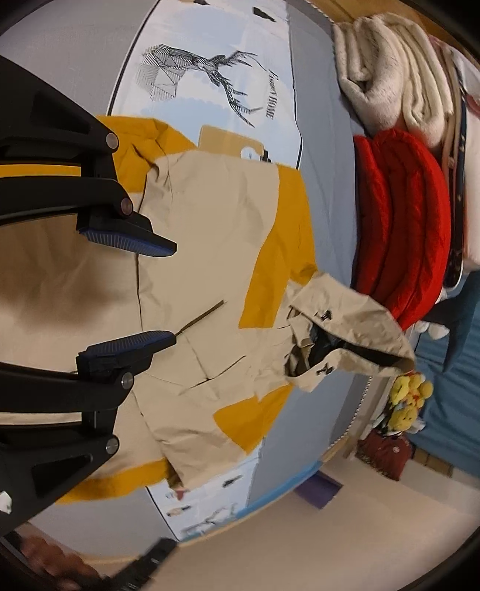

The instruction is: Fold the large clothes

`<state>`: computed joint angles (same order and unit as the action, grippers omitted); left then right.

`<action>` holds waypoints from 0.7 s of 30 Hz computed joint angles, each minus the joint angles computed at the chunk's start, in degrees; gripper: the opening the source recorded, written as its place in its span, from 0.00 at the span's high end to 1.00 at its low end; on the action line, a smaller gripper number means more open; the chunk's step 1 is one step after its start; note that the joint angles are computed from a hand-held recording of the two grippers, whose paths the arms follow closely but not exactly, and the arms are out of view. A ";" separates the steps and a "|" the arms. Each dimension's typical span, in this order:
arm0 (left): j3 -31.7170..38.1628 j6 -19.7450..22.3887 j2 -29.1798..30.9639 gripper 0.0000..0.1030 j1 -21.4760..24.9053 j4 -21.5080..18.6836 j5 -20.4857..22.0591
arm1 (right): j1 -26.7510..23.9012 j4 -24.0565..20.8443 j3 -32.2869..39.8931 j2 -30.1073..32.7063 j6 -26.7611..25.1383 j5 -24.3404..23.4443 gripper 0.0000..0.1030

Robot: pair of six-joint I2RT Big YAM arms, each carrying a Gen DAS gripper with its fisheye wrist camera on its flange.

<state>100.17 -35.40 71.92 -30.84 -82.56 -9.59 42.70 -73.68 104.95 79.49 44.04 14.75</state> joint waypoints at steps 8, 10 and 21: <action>-1.15 1.07 2.12 0.66 -4.37 3.42 -5.24 | -3.55 -0.82 4.51 2.60 -0.02 -2.95 0.74; -0.94 2.60 3.08 0.66 -5.89 4.46 -6.39 | -3.69 -2.10 6.62 3.93 -1.33 -2.54 0.74; 8.01 1.51 17.84 0.56 -8.82 2.67 -3.84 | -6.41 -6.93 10.39 4.30 -5.17 0.46 0.74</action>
<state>108.17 -33.89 89.76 -39.67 -79.88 -13.43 36.29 -80.61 115.34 83.79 38.86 15.21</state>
